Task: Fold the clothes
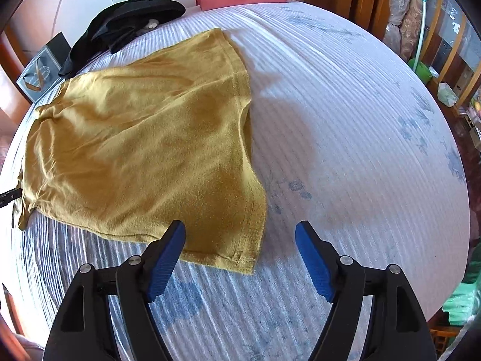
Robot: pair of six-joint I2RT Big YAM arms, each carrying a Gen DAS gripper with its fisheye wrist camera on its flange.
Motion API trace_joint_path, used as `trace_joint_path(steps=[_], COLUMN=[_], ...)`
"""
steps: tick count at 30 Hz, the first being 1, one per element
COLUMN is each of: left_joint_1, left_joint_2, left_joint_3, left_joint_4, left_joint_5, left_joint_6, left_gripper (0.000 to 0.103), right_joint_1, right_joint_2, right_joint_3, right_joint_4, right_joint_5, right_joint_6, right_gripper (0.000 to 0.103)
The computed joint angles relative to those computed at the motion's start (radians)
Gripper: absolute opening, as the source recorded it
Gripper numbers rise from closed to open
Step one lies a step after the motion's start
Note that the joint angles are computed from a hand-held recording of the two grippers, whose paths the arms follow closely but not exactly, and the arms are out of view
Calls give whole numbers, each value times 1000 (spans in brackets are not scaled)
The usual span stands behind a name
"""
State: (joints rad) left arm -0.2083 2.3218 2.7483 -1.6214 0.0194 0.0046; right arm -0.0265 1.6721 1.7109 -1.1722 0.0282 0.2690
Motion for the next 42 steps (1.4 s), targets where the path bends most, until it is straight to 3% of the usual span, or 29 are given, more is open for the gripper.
trace_joint_path(steps=[1, 3, 4, 5, 6, 7, 10, 12, 15, 16, 19, 21, 26, 30, 31, 33, 34, 35, 39, 42], left_joint_1=[-4, -9, -10, -7, -5, -2, 5, 14, 32, 34, 55, 63, 66, 89, 93, 92, 88, 85, 55, 41], left_joint_2=[1, -35, -45, -42, -40, -54, -181, -275, -390, -401, -459, -462, -464, -510, -520, -531, -537, -543, -540, -522], left_joint_3=[2, -61, -77, -68, -62, -85, -283, -407, -533, -532, -619, -654, -745, -791, -795, -794, -797, -801, -814, -809], left_joint_4=[-2, 41, 52, 42, 36, 48, 178, 250, 296, 286, 285, 276, 237, 282, 293, 293, 295, 297, 284, 265], left_joint_5=[-2, 5, 20, 44, 63, 74, 94, 122, 172, 175, 211, 205, 145, 197, 210, 229, 239, 249, 212, 202], left_joint_6=[-2, -1, -5, -11, -25, -37, -73, -95, -117, -123, -83, -38, -31, -39, -42, -31, -21, -11, 22, 12], left_gripper=[62, 49, 25, 10, 9, 6, 6, 6, 6, 6, 6, 6, 6, 7, 12, 34, 50, 55, 55, 55], right_joint_1=[4, 13, 21, 37, 49, 59, 89, 95, 98, 99, 91, 78, 90, 99, 99, 92, 85, 78, 70, 83], right_joint_2=[-13, -4, 6, 13, 23, 34, 59, 53, 8, -7, -30, -53, -81, -94, -98, -113, -122, -131, -151, -143], right_joint_3=[-18, -16, -9, 0, 17, 34, 83, 97, 83, 79, 71, 33, -36, -58, -60, -72, -80, -89, -112, -116], right_joint_4=[16, 8, -5, -10, -23, -36, -63, -66, -54, -59, -117, -121, -90, -83, -84, -84, -80, -74, -48, -40], right_joint_5=[-9, -16, -6, 39, 56, 74, 138, 150, 165, 175, 200, 173, 144, 158, 172, 202, 207, 199, 168, 152], right_joint_6=[-4, -3, -1, -3, -1, 1, -20, -3, 45, 57, 91, 115, 143, 156, 159, 174, 187, 193, 187, 159], right_gripper=[76, 76, 74, 64, 45, 34, 12, 10, 9, 3, 3, 3, 4, 15, 26, 43, 48, 48, 49, 59])
